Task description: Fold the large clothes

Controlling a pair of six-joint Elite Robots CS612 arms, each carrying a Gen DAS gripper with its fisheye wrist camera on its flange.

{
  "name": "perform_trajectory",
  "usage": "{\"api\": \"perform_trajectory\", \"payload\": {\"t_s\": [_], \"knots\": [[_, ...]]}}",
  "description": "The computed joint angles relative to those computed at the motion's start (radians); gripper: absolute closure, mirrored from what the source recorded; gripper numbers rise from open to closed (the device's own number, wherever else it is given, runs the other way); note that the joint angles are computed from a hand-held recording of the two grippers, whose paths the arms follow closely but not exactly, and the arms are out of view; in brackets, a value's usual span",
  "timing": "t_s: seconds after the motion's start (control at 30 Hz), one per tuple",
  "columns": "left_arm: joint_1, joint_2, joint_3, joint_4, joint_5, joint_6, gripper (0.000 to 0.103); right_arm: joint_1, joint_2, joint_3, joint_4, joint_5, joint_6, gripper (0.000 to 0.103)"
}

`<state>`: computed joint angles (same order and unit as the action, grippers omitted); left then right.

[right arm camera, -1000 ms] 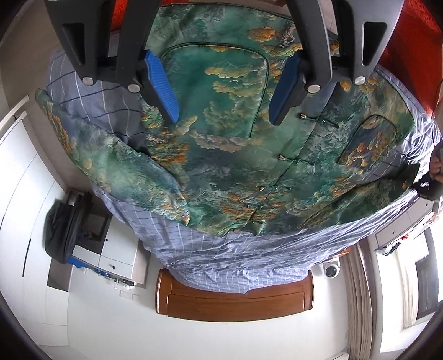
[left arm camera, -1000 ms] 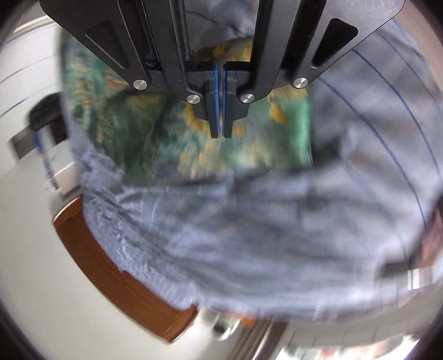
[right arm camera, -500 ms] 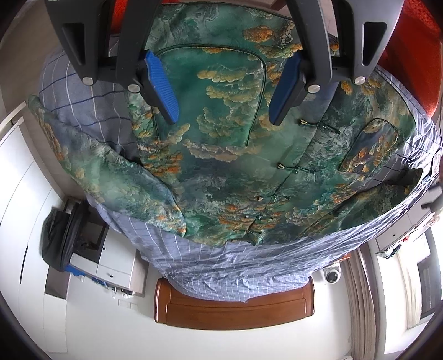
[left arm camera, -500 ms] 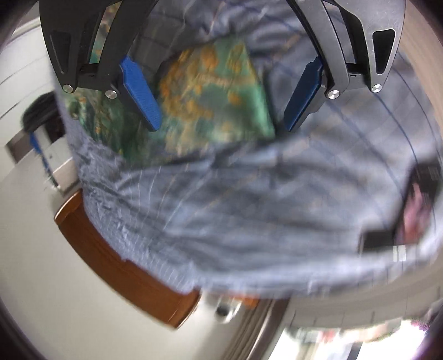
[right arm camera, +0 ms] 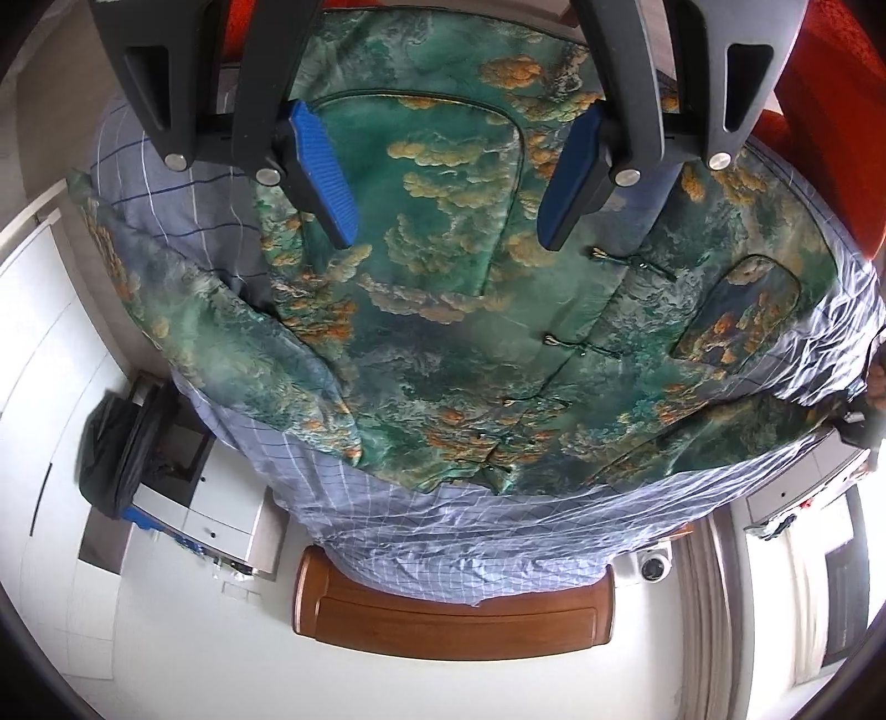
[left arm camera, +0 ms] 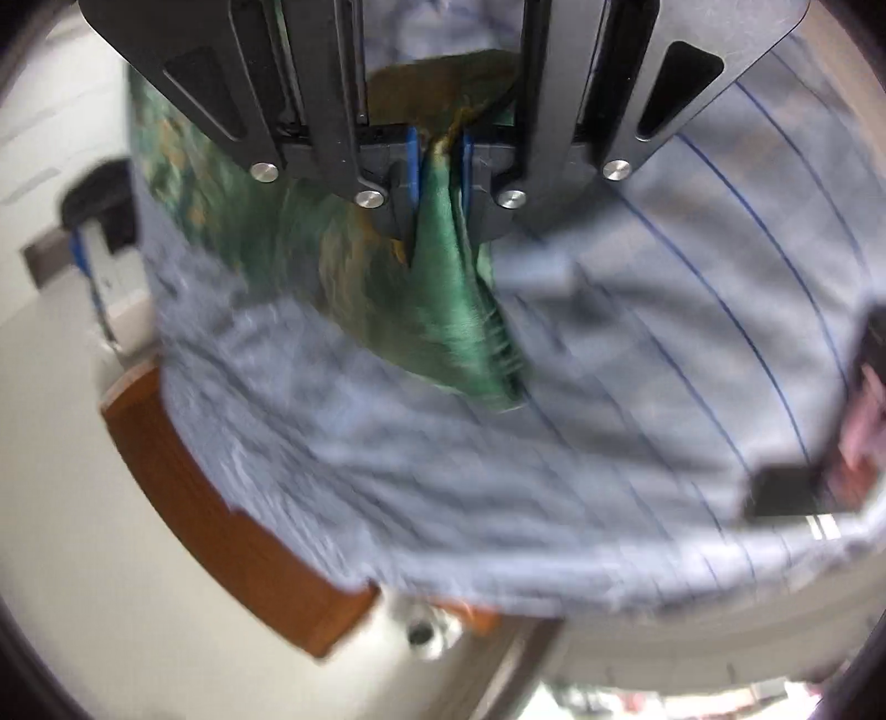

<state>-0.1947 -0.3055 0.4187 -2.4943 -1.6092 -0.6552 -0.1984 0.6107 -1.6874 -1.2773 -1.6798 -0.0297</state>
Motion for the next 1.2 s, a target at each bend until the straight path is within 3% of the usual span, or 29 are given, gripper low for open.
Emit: {"api": "perform_trajectory", "payload": {"t_s": [0.03, 0.07, 0.1, 0.17, 0.3, 0.43, 0.5, 0.63, 0.73, 0.8, 0.97, 1.07, 1.2], "knots": [[-0.006, 0.007, -0.022, 0.036, 0.069, 0.007, 0.072, -0.003, -0.001, 0.001, 0.001, 0.007, 0.016, 0.034], [-0.012, 0.013, -0.043, 0.088, 0.154, 0.008, 0.039, -0.006, -0.002, 0.003, 0.0, 0.015, 0.031, 0.034], [-0.016, 0.013, -0.047, 0.121, 0.216, 0.0, 0.019, -0.009, -0.002, 0.004, -0.002, 0.024, 0.043, 0.034], [-0.022, -0.035, 0.056, 0.06, 0.285, -0.024, 0.018, -0.011, -0.003, 0.004, -0.007, 0.033, 0.053, 0.034], [-0.047, -0.125, 0.252, -0.092, 0.334, -0.003, 0.016, -0.013, 0.004, -0.008, -0.038, 0.005, 0.033, 0.034], [-0.101, -0.183, 0.354, -0.169, 0.409, 0.19, 0.005, -0.033, -0.001, -0.005, -0.06, -0.04, 0.052, 0.034], [-0.13, -0.217, 0.412, -0.224, 0.388, 0.308, 0.0, -0.048, -0.007, -0.003, -0.062, -0.041, 0.083, 0.034], [-0.164, -0.264, 0.495, -0.328, 0.31, 0.409, 0.0, -0.089, -0.007, -0.023, -0.091, 0.01, 0.189, 0.025], [-0.178, -0.285, 0.525, -0.357, 0.204, 0.417, 0.0, -0.102, -0.003, -0.038, -0.103, -0.021, 0.241, 0.023], [-0.193, -0.288, 0.531, -0.381, 0.212, 0.429, 0.0, -0.099, -0.004, -0.037, -0.091, -0.077, 0.24, 0.023], [-0.215, -0.299, 0.535, -0.304, 0.182, 0.426, 0.0, -0.098, 0.018, -0.054, -0.089, -0.198, 0.16, 0.023], [-0.224, -0.312, 0.554, -0.285, 0.164, 0.36, 0.0, -0.112, 0.03, -0.069, -0.088, -0.203, 0.154, 0.023], [-0.237, -0.318, 0.575, -0.316, 0.177, 0.348, 0.0, -0.134, 0.038, -0.087, -0.062, -0.203, 0.2, 0.023]]}}
